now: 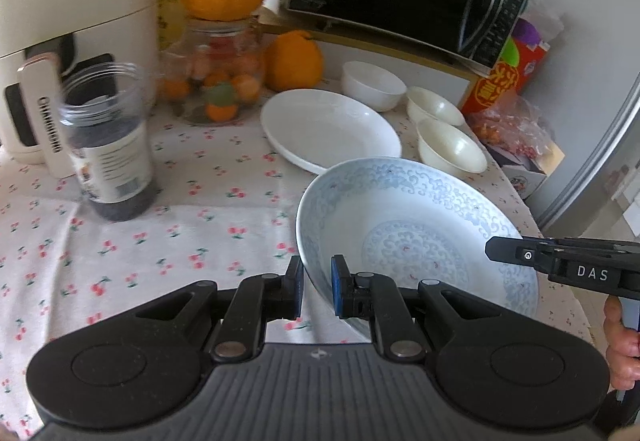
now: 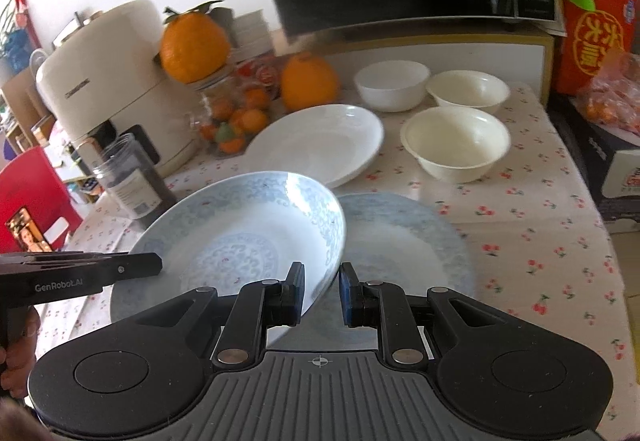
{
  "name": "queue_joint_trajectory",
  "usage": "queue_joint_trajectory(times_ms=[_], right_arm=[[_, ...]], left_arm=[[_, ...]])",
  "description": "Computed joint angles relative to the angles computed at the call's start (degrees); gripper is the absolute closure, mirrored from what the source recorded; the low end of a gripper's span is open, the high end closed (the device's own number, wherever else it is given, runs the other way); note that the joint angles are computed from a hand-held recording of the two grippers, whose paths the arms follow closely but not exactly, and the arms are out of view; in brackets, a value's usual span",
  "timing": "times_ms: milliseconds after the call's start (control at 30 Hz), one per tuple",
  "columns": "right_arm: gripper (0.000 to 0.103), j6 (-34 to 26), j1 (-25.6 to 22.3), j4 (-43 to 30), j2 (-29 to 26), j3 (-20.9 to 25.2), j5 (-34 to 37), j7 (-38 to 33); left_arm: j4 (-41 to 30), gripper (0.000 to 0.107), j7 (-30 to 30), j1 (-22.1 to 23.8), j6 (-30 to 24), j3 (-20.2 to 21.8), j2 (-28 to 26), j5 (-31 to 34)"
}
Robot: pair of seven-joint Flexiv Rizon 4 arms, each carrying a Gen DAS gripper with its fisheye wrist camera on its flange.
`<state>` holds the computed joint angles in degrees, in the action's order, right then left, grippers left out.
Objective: Organize plates and bowls
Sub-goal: 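Carry the held plate with both grippers over the other blue-patterned plate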
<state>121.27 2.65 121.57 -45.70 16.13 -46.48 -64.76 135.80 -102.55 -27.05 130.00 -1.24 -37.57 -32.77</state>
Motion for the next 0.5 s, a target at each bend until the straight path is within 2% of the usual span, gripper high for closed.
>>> queue_joint_trajectory(times_ms=[333, 500], right_arm=[[0.084, -2.6, -3.9, -2.3, -1.1, 0.4, -3.2, 1.9], [0.084, -5.7, -5.6, -3.5, -1.8, 1.3, -4.0, 2.8]], left_arm=[[-6.1, 0.094, 3.8, -2.3, -4.4, 0.7, -2.3, -2.6], [-8.5, 0.094, 6.1, -4.3, -6.3, 1.8, -3.3, -4.5]])
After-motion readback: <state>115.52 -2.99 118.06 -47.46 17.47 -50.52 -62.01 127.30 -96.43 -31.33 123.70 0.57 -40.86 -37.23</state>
